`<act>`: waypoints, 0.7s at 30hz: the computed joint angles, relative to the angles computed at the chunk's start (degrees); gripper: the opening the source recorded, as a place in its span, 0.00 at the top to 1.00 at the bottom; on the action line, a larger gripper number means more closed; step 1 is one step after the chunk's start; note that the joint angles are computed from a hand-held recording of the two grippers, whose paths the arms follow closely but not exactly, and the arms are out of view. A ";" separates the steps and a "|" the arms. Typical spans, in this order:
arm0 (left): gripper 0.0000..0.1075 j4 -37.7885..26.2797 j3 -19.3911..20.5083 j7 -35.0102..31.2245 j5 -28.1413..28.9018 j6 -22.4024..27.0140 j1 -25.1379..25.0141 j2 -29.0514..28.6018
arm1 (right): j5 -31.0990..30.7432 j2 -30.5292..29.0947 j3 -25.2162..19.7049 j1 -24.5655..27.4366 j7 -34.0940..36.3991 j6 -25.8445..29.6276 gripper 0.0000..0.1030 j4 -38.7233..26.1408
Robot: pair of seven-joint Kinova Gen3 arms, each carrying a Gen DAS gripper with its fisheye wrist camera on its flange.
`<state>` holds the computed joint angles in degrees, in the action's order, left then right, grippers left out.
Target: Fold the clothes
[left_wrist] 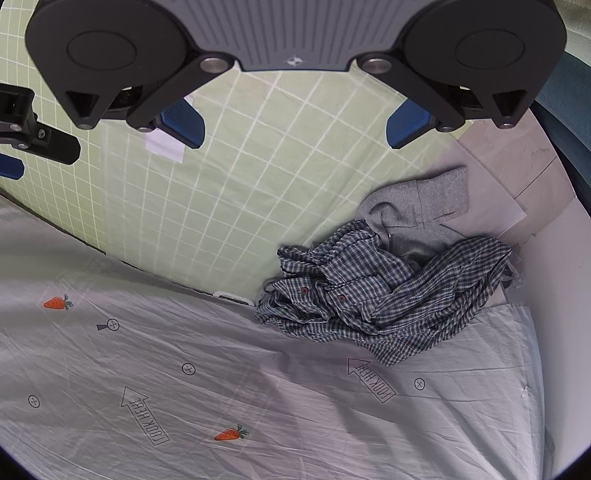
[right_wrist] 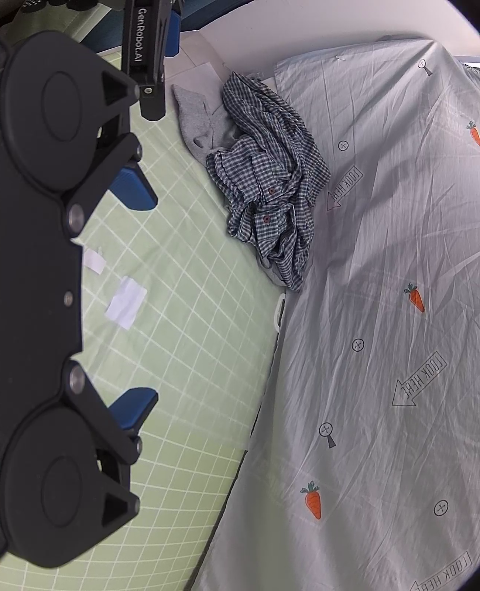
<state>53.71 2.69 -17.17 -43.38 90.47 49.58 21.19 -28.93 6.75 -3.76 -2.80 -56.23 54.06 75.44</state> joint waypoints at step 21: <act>0.04 -1.12 -0.91 -1.93 4.02 -3.95 -3.17 1.21 | 3.76 3.05 0.65 0.56 -4.52 0.73 0.00 -3.40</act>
